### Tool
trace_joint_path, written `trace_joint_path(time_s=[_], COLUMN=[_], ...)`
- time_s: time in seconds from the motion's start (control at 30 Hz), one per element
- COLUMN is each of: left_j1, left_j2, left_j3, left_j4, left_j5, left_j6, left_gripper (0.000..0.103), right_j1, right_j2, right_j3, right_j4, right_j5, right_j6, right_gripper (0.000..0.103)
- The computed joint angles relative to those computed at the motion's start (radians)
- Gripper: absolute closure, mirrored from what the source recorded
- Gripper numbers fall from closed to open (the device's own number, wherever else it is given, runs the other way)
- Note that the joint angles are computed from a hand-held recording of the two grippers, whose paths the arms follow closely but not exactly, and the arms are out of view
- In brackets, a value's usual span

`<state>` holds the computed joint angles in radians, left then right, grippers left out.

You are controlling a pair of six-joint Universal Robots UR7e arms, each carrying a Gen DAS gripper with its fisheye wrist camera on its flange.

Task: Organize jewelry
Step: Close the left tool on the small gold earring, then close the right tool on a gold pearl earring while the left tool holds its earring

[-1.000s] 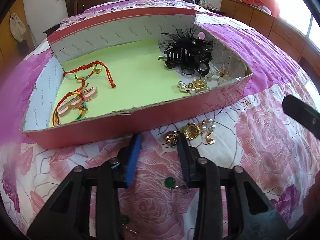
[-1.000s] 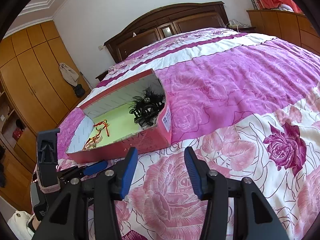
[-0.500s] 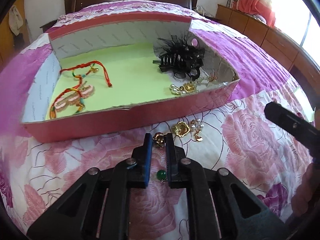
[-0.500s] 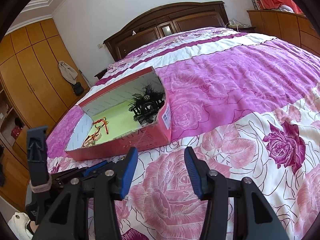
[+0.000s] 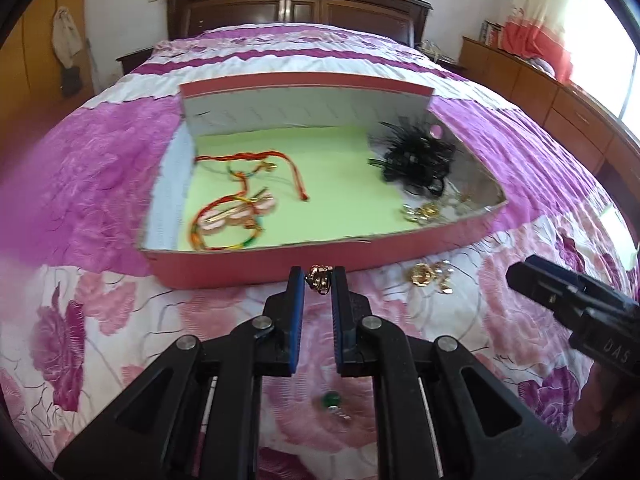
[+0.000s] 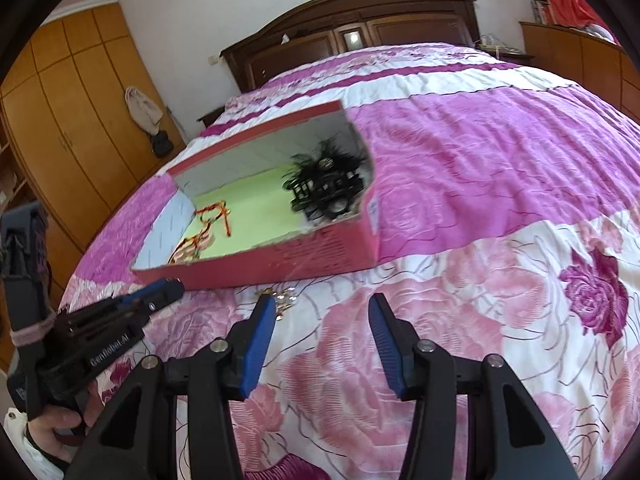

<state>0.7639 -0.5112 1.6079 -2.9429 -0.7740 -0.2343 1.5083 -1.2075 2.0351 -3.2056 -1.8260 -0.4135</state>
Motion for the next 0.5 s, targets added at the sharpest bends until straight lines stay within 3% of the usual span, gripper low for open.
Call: trace_joint_path(time_s=[0.5], left_j1=[0.026], left_j2=[-0.028], left_j3=[0.042], left_j4=[-0.054], left_j5=[0.004], left_j6=[-0.017], left_gripper=[0.098], right_j1=[0.055], right_j2=[0.148], right_j3=[-0.137], right_j4=[0.099], right_j5=[-0.134], right_j6=[-0.007], right_gripper=[0.051])
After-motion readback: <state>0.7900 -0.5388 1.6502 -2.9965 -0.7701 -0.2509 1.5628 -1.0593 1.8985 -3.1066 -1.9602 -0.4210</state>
